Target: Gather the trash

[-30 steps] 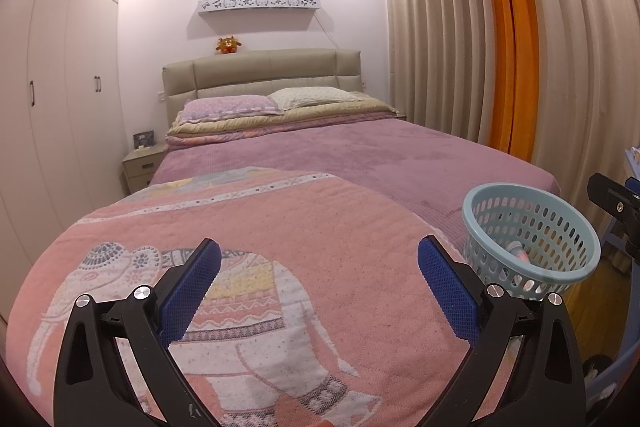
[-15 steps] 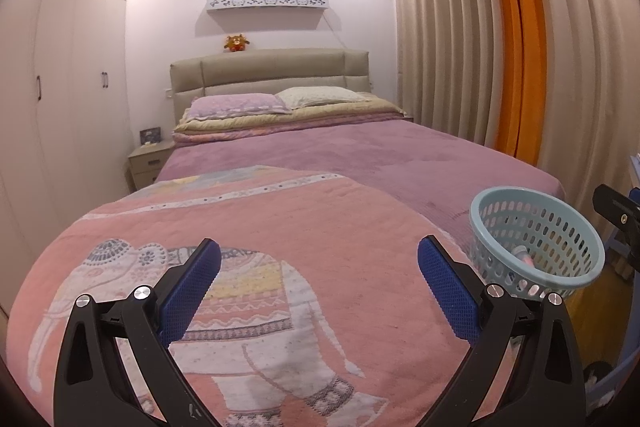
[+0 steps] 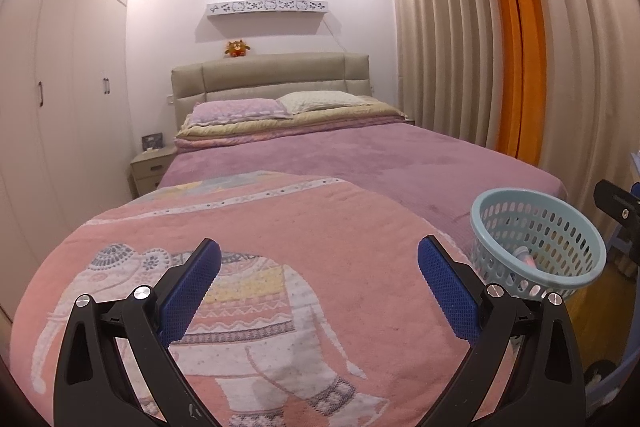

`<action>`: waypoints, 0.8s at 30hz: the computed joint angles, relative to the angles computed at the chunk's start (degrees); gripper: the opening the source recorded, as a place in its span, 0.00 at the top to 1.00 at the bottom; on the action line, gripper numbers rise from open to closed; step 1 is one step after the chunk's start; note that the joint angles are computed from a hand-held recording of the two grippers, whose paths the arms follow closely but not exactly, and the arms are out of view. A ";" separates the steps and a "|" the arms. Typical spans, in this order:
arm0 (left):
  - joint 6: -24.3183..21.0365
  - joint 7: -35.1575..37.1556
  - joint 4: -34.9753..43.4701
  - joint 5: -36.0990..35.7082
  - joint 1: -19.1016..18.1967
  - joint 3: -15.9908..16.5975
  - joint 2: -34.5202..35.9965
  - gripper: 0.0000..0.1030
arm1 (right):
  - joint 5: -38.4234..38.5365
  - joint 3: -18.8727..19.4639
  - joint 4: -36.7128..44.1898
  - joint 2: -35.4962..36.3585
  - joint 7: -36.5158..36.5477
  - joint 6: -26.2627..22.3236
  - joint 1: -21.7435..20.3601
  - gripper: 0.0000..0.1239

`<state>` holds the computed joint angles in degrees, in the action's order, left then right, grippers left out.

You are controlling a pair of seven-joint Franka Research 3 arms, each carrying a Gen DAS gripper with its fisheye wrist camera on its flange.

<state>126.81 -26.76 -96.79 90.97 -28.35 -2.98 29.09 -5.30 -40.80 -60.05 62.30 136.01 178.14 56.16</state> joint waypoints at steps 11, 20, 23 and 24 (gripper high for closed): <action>-0.91 0.21 0.38 -0.82 -0.14 -0.01 0.14 0.07 | 1.33 -1.99 -1.85 -0.36 -0.06 0.95 1.73 0.40; 1.20 -0.40 -1.52 -3.63 0.32 -0.66 -2.35 0.07 | 3.84 -5.28 -2.72 -0.12 -0.20 1.94 4.17 0.37; -0.78 -1.86 -3.14 -2.67 0.04 -0.94 -3.94 0.07 | 4.36 -5.36 -2.75 -0.19 -0.97 1.85 4.45 0.37; -0.98 -1.76 -3.34 -2.44 0.18 -1.15 -4.18 0.07 | 4.48 -5.10 -2.49 -0.17 -1.27 1.74 4.30 0.37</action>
<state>125.84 -28.52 -100.12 88.52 -28.17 -4.12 24.91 -0.82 -45.90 -62.54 62.12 134.74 179.88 60.46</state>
